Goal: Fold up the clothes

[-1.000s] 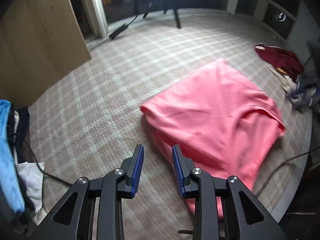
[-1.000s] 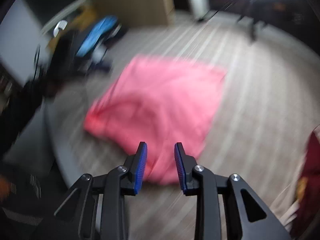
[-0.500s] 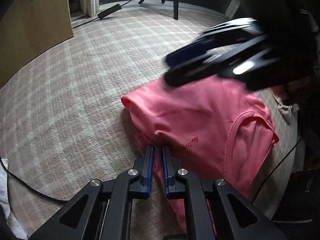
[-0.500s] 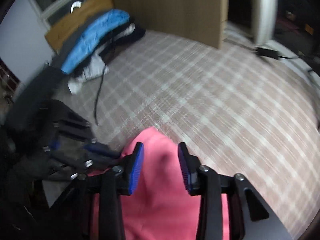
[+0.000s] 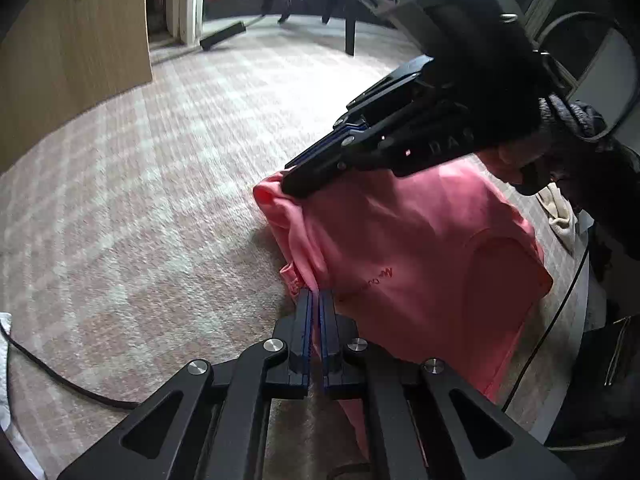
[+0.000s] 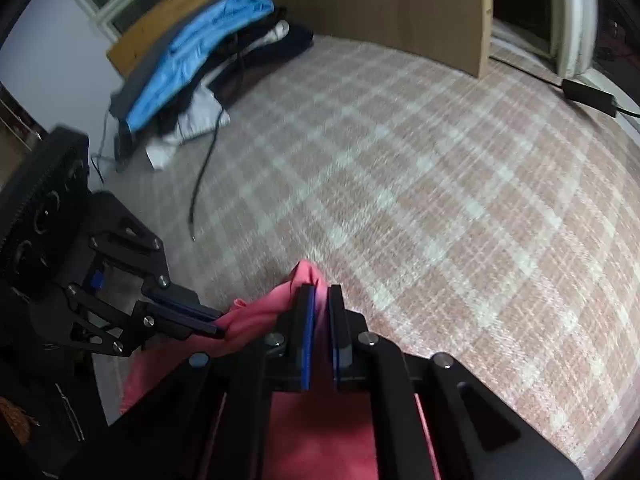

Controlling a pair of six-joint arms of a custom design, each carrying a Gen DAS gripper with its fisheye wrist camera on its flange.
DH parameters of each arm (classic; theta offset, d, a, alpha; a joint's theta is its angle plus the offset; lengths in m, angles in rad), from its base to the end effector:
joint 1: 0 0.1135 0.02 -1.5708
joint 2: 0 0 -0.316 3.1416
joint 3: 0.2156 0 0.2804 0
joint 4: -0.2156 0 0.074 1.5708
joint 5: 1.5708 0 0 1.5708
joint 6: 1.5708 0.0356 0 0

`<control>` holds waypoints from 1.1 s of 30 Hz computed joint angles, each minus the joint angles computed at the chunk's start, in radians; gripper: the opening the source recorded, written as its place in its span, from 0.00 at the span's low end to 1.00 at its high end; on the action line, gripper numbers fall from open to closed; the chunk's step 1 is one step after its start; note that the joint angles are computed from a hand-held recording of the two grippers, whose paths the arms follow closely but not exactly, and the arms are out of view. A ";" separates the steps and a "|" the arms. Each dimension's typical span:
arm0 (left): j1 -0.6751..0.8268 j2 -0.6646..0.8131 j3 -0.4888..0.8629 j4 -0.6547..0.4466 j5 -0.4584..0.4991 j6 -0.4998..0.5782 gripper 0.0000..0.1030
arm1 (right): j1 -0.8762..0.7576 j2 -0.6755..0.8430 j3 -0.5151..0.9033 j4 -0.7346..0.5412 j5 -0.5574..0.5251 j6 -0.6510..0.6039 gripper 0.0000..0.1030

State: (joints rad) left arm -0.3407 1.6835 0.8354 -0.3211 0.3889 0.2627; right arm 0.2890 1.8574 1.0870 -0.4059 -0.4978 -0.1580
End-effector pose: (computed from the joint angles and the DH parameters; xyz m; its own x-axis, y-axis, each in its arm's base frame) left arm 0.3004 -0.1208 0.1633 -0.7212 0.5106 -0.4681 0.6588 0.7145 -0.2355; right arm 0.3672 0.1269 0.1717 -0.8068 -0.3841 -0.4489 -0.5602 0.7387 0.3748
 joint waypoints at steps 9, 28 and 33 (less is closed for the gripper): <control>0.044 -0.035 0.009 -0.030 -0.046 -0.052 0.10 | -0.044 -0.046 -0.024 0.072 0.038 0.143 0.05; -0.012 0.155 0.186 -0.051 -0.009 -0.069 0.01 | -0.370 -0.318 -0.363 0.069 0.024 0.204 0.33; -0.032 0.115 0.156 -0.012 -0.137 -0.081 0.01 | -0.318 -0.312 -0.383 0.126 0.134 0.214 0.07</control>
State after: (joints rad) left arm -0.3724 1.7986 0.9912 -0.3330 0.2522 0.1821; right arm -0.0293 1.5453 0.7043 -0.2798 -0.3639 0.0564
